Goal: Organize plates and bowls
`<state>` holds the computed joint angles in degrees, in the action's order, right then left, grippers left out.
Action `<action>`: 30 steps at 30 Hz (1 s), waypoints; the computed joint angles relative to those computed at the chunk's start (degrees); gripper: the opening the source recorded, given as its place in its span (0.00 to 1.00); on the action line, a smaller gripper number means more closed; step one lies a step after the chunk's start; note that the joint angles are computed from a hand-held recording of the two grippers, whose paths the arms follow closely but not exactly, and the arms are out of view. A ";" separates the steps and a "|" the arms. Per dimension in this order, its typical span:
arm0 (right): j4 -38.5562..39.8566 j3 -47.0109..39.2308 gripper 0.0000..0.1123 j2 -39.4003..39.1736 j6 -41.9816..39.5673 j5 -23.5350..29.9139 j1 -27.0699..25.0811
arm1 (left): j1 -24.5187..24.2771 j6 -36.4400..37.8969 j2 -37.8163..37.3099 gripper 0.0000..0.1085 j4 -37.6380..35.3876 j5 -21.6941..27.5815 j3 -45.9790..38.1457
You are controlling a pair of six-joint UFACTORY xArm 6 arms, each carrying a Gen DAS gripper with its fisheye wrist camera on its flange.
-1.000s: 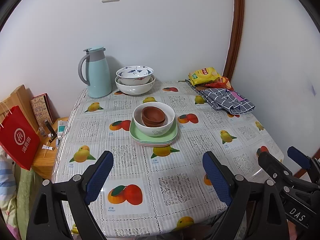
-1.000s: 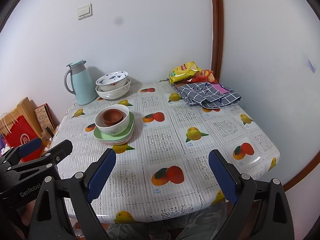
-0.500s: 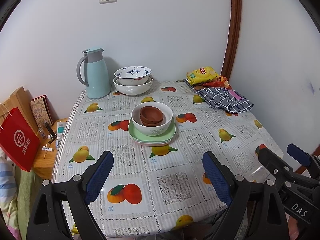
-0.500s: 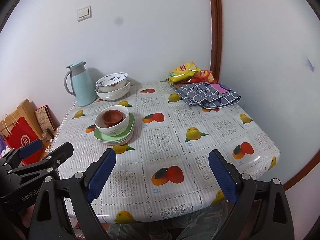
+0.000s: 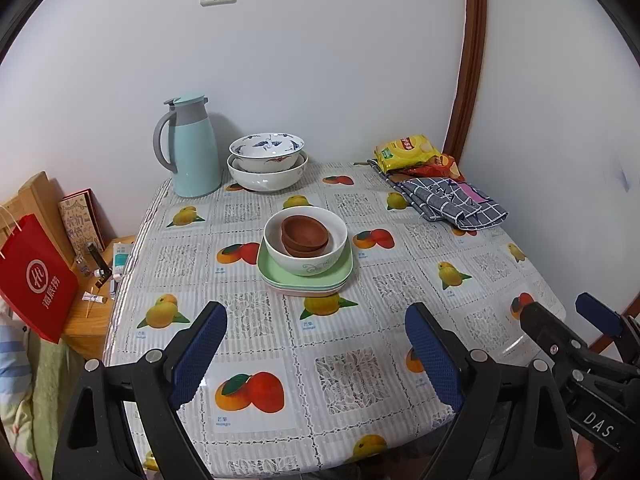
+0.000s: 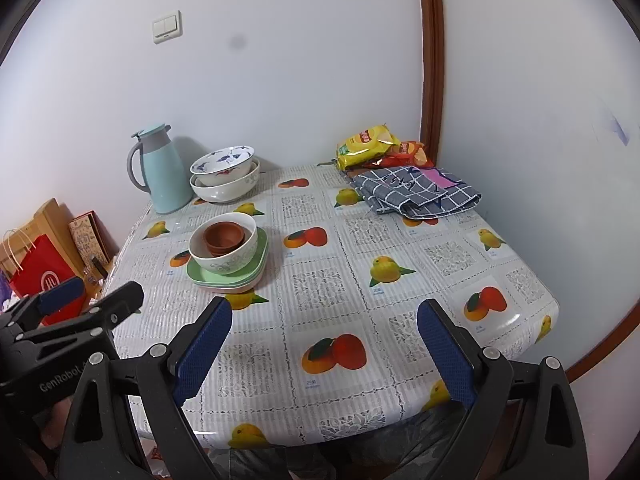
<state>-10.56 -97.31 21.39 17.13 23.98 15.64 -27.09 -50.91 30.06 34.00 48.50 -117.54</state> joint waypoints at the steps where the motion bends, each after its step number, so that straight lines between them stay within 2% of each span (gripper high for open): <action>1: -0.20 -0.05 0.83 0.01 0.07 0.21 -0.09 | -0.01 0.53 0.45 0.83 -0.31 0.39 -0.76; 8: -1.37 0.11 0.83 -0.42 1.45 0.02 -0.84 | -0.35 2.84 2.91 0.83 -1.63 1.48 -4.94; 30: -3.36 -3.70 0.83 1.83 2.41 1.74 -0.13 | -0.08 4.35 4.49 0.83 -3.03 1.49 -7.80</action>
<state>-13.92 -101.01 23.22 19.54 25.72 15.51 -27.17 -46.56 34.55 30.97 49.98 -125.34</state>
